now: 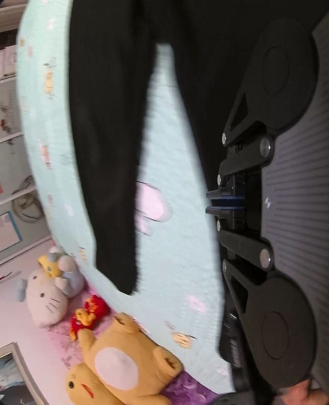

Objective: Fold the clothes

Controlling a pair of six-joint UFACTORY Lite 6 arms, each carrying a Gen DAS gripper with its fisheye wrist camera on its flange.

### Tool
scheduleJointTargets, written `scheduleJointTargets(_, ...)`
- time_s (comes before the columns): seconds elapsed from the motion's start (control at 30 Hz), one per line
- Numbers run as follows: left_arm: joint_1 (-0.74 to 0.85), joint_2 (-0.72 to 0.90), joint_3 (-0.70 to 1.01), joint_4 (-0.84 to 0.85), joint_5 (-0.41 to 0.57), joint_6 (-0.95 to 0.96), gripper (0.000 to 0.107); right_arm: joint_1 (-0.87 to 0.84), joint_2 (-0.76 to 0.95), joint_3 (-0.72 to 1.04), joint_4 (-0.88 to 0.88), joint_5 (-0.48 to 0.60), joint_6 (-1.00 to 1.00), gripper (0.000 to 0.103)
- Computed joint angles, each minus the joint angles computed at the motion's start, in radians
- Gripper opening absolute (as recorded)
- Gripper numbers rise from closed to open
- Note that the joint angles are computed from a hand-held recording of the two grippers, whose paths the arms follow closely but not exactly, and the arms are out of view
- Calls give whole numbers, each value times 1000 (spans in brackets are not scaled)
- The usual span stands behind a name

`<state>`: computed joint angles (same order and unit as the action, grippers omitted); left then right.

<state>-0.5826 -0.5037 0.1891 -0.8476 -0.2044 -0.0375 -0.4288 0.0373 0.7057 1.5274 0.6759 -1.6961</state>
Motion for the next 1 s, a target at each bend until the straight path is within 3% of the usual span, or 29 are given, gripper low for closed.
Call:
scheduleJointTargets(0.1, 5, 43, 14, 103, -29, -94, 34, 80, 211, 313, -59, -39, 152, 5)
scheduleJointTargets(0.27, -4, 68, 26, 117, -49, -84, 40, 205, 638, 836, 29, -200, 300, 5)
scheduleJointTargets(0.37, 23, 79, 23, 249, -53, -195, 44, 210, 889, 1085, -88, -111, 560, 5)
scheduleJointTargets(0.5, -19, 74, 17, 192, -77, -152, 53, 190, 882, 960, -31, 59, 477, 5)
scheduleJointTargets(0.6, -49, 85, 25, 150, -95, -119, 62, 182, 840, 933, -14, 65, 339, 5)
scheduleJointTargets(0.7, -60, 76, 37, 76, -85, -64, 61, 156, 930, 1082, 84, 64, 336, 6)
scheduleJointTargets(0.8, -15, 22, 40, 176, -38, -163, 60, 151, 1141, 1383, -40, 110, 581, 15)
scheduleJointTargets(0.83, 12, -12, 39, 266, -15, -244, 60, 161, 1199, 1446, -109, 125, 660, 12)
scheduleJointTargets(0.87, 32, -41, 42, 315, 5, -284, 60, 156, 1223, 1467, -139, 172, 698, 5)
scheduleJointTargets(0.93, 85, -49, 91, 348, 52, -302, 60, 153, 1190, 1437, -126, 202, 647, 8)
scheduleJointTargets(1.0, 143, 25, 182, 522, 83, -461, 60, 154, 1170, 1441, -92, 194, 577, 9)
